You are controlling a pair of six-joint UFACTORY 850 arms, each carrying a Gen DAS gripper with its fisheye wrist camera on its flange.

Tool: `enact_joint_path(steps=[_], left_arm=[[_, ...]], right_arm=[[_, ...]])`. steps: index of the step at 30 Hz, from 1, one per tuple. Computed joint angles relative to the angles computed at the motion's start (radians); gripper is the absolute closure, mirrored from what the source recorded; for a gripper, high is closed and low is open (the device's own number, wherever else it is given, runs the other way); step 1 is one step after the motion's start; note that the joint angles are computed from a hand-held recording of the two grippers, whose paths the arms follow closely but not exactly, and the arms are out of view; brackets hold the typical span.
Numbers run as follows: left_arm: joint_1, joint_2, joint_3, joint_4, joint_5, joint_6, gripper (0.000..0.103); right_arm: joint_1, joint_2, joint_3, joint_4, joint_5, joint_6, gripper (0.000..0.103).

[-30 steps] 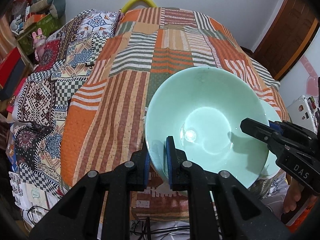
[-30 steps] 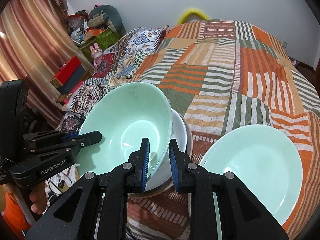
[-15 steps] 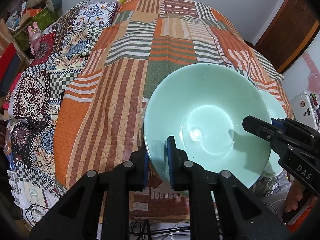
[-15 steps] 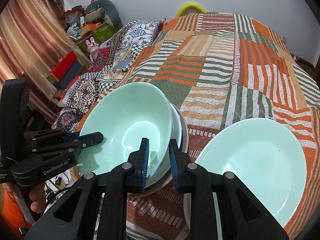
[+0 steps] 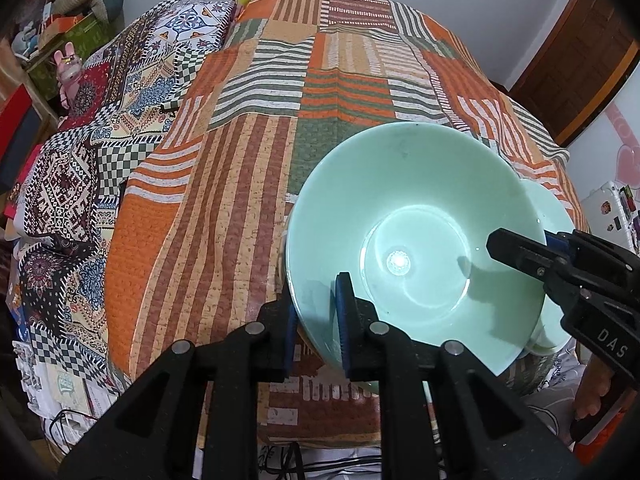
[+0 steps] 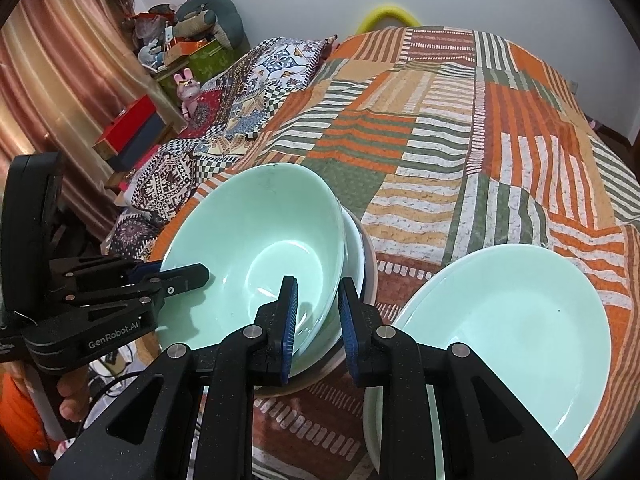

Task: Organize plates and bowls
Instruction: 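Lower the mint green bowl with both grippers toward the white bowl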

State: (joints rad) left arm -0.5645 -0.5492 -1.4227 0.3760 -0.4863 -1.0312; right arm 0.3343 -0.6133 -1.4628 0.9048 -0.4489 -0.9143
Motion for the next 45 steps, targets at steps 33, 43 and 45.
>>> enact_joint_path(steps=[33, 43, 45], left_arm=[[-0.033, 0.103, 0.075, 0.376, 0.011, -0.348, 0.054], [0.01, 0.078, 0.098, 0.126, 0.068, -0.157, 0.053], [0.017, 0.068, 0.099, 0.062, 0.079, -0.1, 0.053]], right_arm=[[-0.027, 0.039, 0.048, 0.129, 0.042, -0.125, 0.062], [-0.021, 0.023, 0.042, 0.085, 0.038, -0.078, 0.053], [-0.02, 0.013, 0.033, 0.066, 0.027, -0.059, 0.053]])
